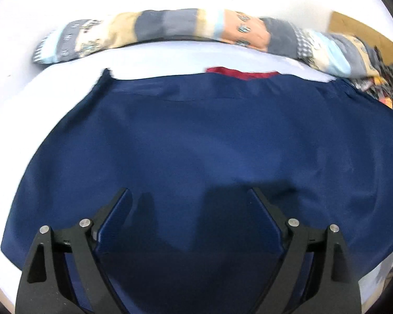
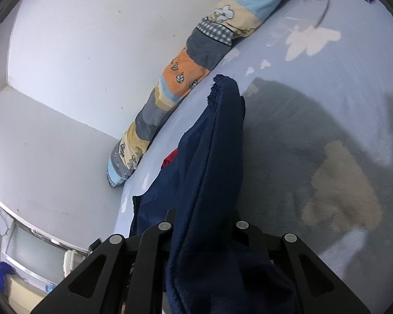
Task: Fold large clothes
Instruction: 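Grasp one end of the folded shirt with the right tool and lift it, then fold the lifted end over onto the rest of the shirt with the right tool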
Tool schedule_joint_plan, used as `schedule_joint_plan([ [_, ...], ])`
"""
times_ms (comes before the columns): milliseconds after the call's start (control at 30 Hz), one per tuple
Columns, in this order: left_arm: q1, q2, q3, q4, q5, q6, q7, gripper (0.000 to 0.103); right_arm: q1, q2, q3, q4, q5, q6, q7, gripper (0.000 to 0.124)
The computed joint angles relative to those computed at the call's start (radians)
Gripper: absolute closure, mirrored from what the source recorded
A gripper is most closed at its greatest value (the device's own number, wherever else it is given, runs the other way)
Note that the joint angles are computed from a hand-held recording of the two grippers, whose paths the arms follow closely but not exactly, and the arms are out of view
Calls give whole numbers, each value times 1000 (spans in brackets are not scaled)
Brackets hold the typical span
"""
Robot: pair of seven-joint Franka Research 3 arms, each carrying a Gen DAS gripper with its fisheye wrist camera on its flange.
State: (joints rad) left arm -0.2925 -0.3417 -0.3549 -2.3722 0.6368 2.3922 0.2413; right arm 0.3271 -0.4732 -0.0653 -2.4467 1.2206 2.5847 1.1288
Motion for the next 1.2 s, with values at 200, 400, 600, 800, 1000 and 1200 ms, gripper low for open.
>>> schedule_joint_plan([
  [200, -24, -79, 35, -87, -72, 15, 133, 13, 0, -22, 29, 9, -83, 17, 75, 107],
  [400, -2, -275, 70, -260, -160, 58, 83, 14, 12, -18, 52, 32, -172, 42, 158, 107],
  [600, 10, -347, 36, -269, -174, 68, 54, 14, 26, -26, 89, 41, -288, 80, 265, 107],
  [800, 19, -511, 63, -330, -184, 32, 104, 14, 21, -6, 146, 86, -454, 88, 448, 107],
  [1000, 37, -754, 86, -413, -188, -40, 148, 14, 7, 32, 244, 175, -686, 72, 648, 107],
  [1200, 46, -845, 109, -447, -243, -75, 179, 14, 3, 121, 367, 297, -949, 62, 853, 107],
])
